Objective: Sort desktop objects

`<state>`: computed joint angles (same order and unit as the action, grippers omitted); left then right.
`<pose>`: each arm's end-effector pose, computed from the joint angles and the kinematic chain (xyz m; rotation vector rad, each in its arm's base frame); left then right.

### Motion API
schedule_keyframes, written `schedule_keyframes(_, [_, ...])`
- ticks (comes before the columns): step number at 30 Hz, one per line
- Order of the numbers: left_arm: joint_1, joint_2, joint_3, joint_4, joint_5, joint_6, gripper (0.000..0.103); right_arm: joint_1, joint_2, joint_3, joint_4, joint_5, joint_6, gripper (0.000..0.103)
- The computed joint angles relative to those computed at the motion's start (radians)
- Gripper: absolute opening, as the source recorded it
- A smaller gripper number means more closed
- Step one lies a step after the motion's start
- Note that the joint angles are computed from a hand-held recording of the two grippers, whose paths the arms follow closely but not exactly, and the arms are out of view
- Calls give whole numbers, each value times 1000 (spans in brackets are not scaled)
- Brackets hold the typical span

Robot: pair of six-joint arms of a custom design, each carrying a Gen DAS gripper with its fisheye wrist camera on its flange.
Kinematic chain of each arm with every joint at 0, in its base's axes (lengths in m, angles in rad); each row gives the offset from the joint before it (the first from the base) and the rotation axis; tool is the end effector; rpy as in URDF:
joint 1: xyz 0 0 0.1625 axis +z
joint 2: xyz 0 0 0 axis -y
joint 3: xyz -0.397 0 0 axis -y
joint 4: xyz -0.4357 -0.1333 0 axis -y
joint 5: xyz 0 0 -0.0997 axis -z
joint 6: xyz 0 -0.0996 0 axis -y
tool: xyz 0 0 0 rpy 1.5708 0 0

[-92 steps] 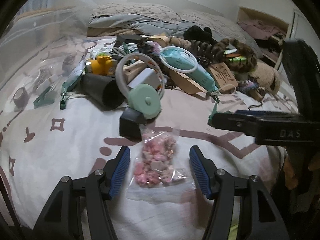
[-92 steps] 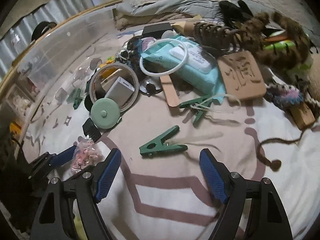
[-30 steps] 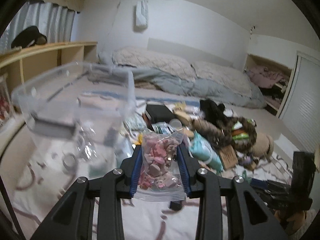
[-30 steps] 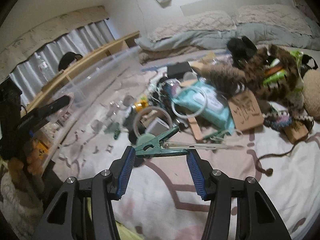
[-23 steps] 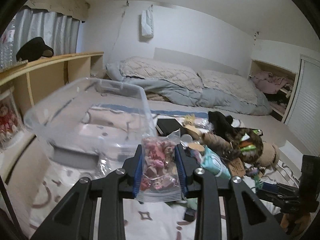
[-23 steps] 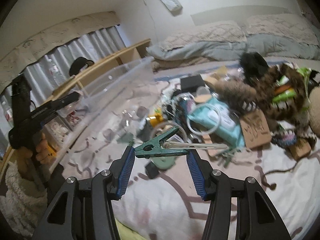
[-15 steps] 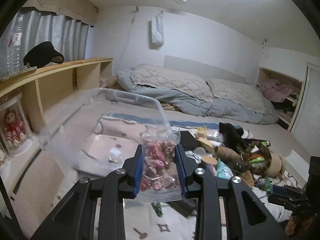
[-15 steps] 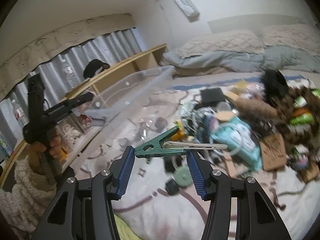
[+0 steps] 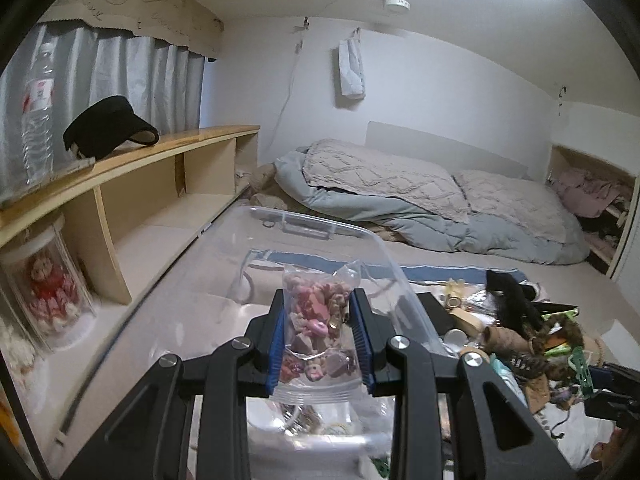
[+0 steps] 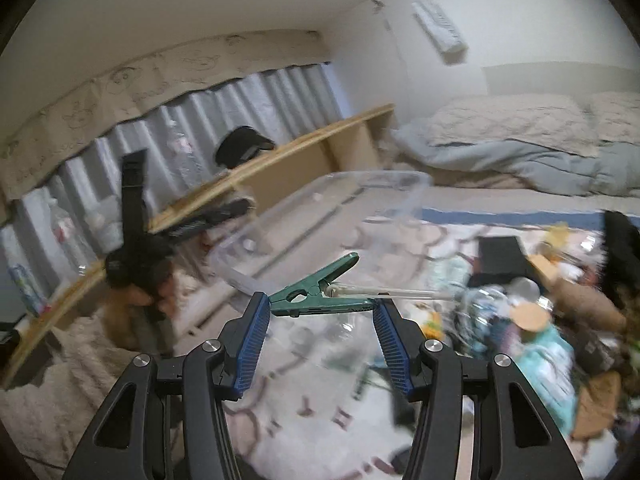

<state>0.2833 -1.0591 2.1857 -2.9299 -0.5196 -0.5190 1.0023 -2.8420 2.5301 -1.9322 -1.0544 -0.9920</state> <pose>-0.4091 -0.3480 0.0901 0.7378 2.2518 -1.2478 0.0637 -0.2392 0.4078 0.8335 -2.6576 1.2051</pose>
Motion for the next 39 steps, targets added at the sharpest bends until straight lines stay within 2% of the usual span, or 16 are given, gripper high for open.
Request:
schedule_keyframes(2, [26,5,-24,-11,-15,43,31,131,109,-1,-154,-88,98,54])
schedule_keyframes(6, [75,29,-74,1,-3,100,31,312,320,-30,-368,-207,251,54])
schedule_keyframes(10, [124,46,-110,51,-4,102,31,431,514,-75,-496,-283,359,54])
schedule_keyframes(12, [144,42,-124,133,-4,54,31,474,607,-98,-550,-322,399,54])
schedule_keyframes(14, [156,31,-143,242,-5,-22,31,498,676,-114,-583,-350,430,55])
schedule_keyframes(19, [155,26,-163,357,64,-44,31,537,830,-152,-647,-428,507,55])
schedule_keyframes(26, [211,11,-175,437,-8,-18,31,570,996,-223,-692,-509,573,54])
schedule_keyframes(28, [228,9,-182,462,-47,-20,31,576,1033,-242,-699,-535,585,54])
schedule_keyframes(31, [245,-1,-188,457,-98,-12,31,564,1051,-267,-661,-523,614,54])
schedule_keyframes(34, [272,2,-224,549,-173,-48,31,581,1062,-270,-663,-568,612,54])
schedule_keyframes(36, [277,13,-244,614,-178,-76,31,600,1074,-270,-665,-598,602,55])
schedule_keyframes(39, [274,16,-240,612,-178,-60,31,612,1083,-268,-669,-624,595,54])
